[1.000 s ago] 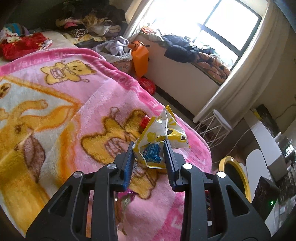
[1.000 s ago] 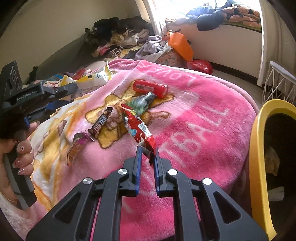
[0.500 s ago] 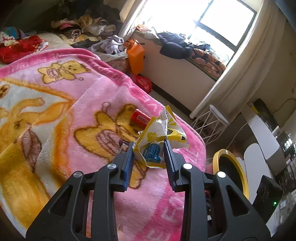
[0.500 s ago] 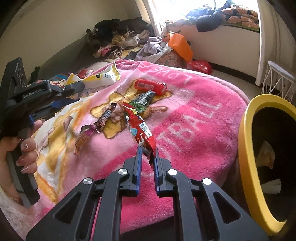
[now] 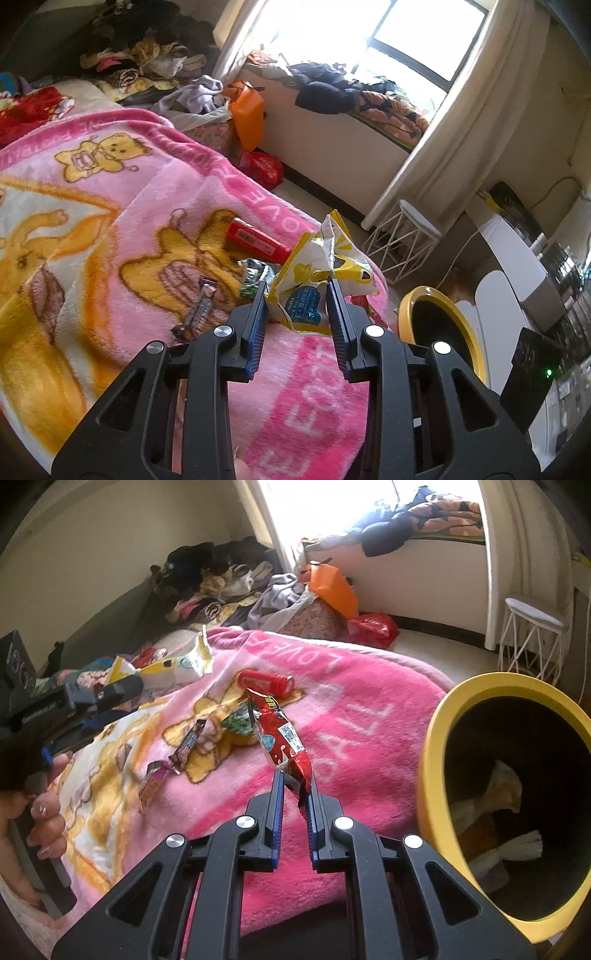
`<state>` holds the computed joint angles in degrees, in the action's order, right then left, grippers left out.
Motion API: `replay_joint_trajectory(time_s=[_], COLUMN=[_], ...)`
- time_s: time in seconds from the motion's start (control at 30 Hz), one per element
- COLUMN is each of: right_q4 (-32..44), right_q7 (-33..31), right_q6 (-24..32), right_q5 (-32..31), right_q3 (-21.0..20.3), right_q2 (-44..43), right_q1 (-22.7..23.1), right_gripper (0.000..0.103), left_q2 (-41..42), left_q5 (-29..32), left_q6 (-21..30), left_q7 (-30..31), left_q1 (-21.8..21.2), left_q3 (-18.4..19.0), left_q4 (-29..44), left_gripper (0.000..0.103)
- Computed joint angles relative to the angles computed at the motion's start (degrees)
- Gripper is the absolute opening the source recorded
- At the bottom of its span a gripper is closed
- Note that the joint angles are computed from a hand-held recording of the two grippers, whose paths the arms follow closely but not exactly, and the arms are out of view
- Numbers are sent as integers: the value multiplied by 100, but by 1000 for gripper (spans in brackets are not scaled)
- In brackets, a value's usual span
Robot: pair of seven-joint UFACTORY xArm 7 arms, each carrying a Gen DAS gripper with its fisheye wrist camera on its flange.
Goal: Collect trash
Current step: 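Lift the red wrapper with the right tool while the left lifts the chip bag toward the bin, then hold both wrappers over the yellow bin and open both tools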
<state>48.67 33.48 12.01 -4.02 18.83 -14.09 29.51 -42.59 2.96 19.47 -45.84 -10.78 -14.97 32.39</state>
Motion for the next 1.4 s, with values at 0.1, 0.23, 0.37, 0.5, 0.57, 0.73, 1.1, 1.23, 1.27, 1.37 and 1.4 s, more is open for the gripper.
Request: replay_joint_trajectory(time_s=[0.1,0.23,0.37,0.5,0.57,0.73,1.1,1.23,1.27,1.37,1.4], right_q4=[-55,-192,-309,-451,-520,-693,-971,-1043,-1059,-1126,-1148], right_q7=[107,209,307,385,454,505,651,691,707,725,728], right_q6=[-21,-44,-41,-51,-60,-67,-36,-20,-16,-21,-19], right_q5=[-59,-96,-126,-119,-127,-73,-76,-85,-87,-79,-74], right_q3=[14,11,18,1,23,-35,-11,-16,-10,-33,-42], right_q2=[-89,-280,-452,-634,-724,-948,-1338,-1440,-1461,-1529,-1552], right_q1=[-87,-194,-316,-408,-480,-564,-839,-913,-930,-963,-968], right_gripper=[11,11,11,11,11,11,11,11,11,11,11], left_q2=[59,153,252,369,428,540,793,894,912,997,1012], left_q5=[18,53,91,153,196,280,412,453,464,492,498], left_q6=[-7,-11,-32,-70,-75,-93,-145,-170,-177,-208,-211], left_q7=[-3,-11,-34,-53,-71,-114,-161,-162,-168,-152,-155], left_q1=[-32,-78,-124,-161,-164,-206,-326,-364,-370,-406,-417], left_q3=[-64,-141,-212,-298,-350,-443,-546,-568,-579,-588,-594], left_q4=[80,195,303,424,490,599,816,889,902,951,963], left_gripper=[25,25,25,25,25,25,25,25,25,25,25])
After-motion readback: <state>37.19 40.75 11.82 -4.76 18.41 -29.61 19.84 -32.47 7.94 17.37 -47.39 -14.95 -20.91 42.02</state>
